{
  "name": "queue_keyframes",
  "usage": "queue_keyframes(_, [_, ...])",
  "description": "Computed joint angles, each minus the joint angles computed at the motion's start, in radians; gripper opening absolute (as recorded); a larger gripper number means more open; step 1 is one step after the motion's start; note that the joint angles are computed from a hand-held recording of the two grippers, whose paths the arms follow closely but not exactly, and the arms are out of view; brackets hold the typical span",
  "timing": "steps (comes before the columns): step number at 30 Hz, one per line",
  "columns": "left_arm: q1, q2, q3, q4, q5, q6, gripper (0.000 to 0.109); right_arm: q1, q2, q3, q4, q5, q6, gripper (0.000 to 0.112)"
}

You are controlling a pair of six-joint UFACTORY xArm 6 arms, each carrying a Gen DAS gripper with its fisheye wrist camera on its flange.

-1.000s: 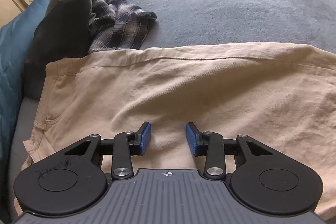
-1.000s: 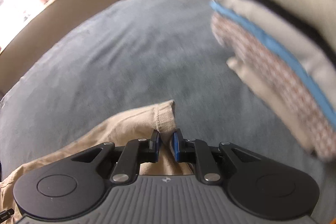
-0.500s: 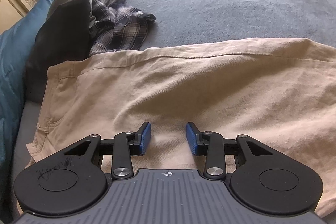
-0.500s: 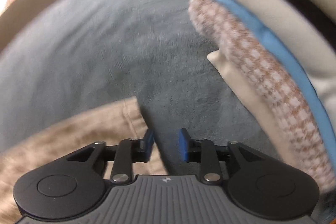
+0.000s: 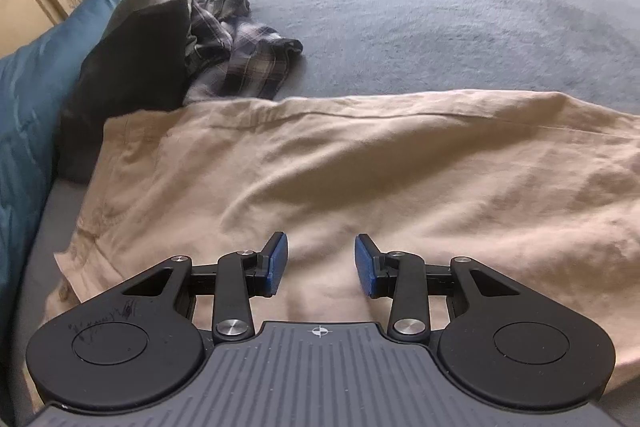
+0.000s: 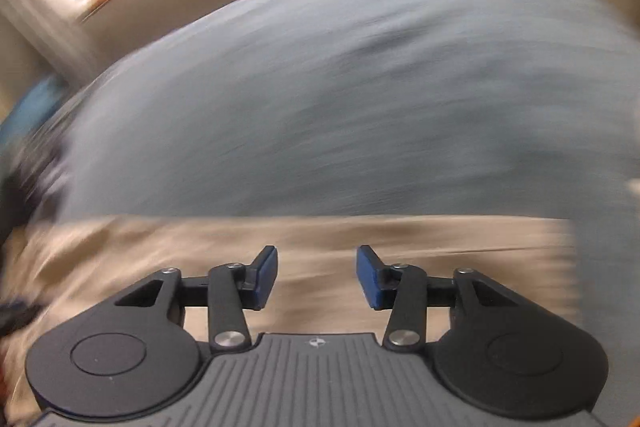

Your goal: Fold clothes

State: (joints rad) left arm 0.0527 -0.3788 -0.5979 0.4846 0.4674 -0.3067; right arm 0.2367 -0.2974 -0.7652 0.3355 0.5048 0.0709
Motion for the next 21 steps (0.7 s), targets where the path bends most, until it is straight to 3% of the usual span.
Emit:
queue_keyframes(5, [0.002,-0.067,0.061,-0.114,0.022,0.085,0.037,0.242,0.266,-0.244,0.161,-0.062,-0.186,0.045])
queue_keyframes(9, [0.022,-0.088,0.111,-0.2,-0.001,0.169,0.037,0.312,0.475,-0.495,0.194,-0.051,-0.231,0.046])
queue_keyframes(12, [0.037,-0.087,0.133,-0.262,-0.041,0.218,0.037,0.31,0.65,-0.717,0.262,0.031,-0.247,0.049])
queue_keyframes(14, [0.045,-0.084,0.136,-0.316,-0.049,0.247,0.037,0.308,0.749,-0.841,0.248,0.09,-0.253,0.054])
queue_keyframes(21, [0.07,-0.078,0.146,-0.54,-0.077,0.433,0.037,0.33,1.021,-1.254,0.164,0.323,-0.305,0.054])
